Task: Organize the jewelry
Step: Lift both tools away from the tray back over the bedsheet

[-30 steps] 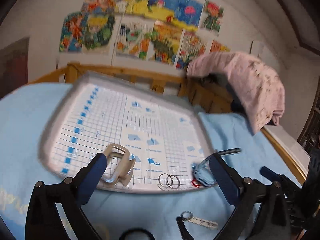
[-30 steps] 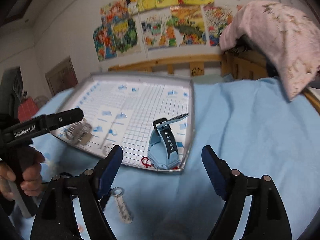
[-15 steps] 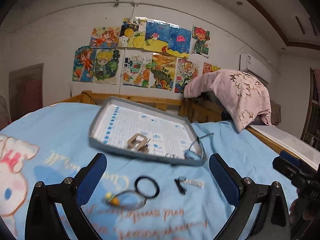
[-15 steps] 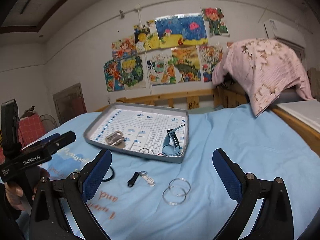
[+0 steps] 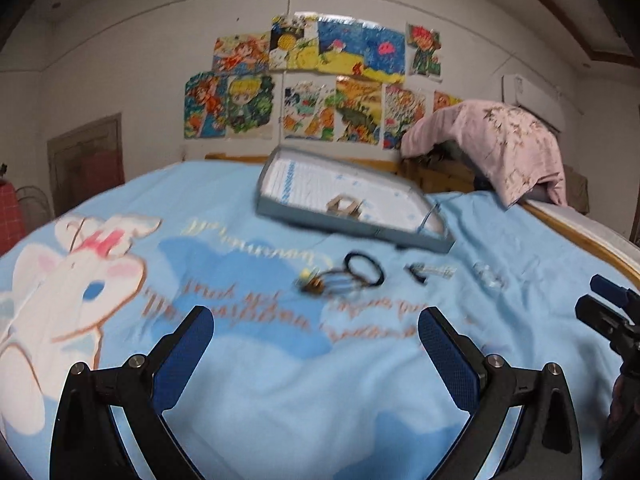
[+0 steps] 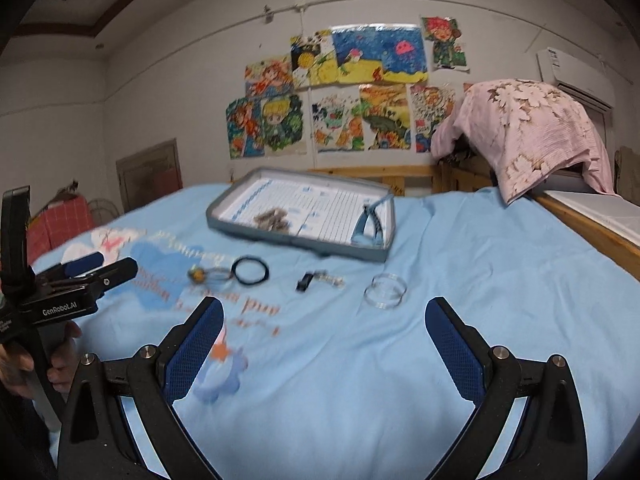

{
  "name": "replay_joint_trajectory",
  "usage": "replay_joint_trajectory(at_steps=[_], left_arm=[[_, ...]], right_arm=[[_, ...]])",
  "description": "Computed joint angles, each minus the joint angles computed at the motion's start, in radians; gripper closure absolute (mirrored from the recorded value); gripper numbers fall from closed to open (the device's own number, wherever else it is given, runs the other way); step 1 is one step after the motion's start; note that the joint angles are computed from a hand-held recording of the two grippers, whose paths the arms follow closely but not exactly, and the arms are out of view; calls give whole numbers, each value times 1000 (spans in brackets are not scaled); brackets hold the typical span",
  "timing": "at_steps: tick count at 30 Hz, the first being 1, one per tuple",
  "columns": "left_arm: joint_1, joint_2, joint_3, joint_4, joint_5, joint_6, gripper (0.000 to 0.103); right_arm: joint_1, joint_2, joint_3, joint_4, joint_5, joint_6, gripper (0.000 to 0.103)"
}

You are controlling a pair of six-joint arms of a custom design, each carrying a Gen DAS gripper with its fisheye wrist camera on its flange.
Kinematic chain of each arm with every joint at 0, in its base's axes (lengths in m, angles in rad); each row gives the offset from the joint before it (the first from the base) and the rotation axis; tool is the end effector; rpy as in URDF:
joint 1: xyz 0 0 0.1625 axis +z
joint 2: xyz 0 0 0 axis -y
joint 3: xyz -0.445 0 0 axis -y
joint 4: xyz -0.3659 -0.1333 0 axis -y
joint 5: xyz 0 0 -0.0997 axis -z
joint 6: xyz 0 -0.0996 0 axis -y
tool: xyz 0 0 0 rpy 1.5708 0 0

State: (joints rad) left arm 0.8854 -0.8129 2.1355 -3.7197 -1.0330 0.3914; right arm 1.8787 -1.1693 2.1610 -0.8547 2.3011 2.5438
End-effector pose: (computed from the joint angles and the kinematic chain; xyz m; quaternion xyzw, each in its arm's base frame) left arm -0.1904 -0.5241 0.1464 0.3612 0.8127 -0.4185 0.1840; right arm 0.1953 -0.3934 0.1570 0.0971 -0.7358 0.5684 0.3550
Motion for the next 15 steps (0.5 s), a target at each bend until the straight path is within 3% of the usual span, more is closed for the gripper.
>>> replay_joint_trajectory(at_steps=[15], left_arm=[[21,13,-33,95,41,-50,0]], right_arm=[[-15,35,-42,87,27,63,4]])
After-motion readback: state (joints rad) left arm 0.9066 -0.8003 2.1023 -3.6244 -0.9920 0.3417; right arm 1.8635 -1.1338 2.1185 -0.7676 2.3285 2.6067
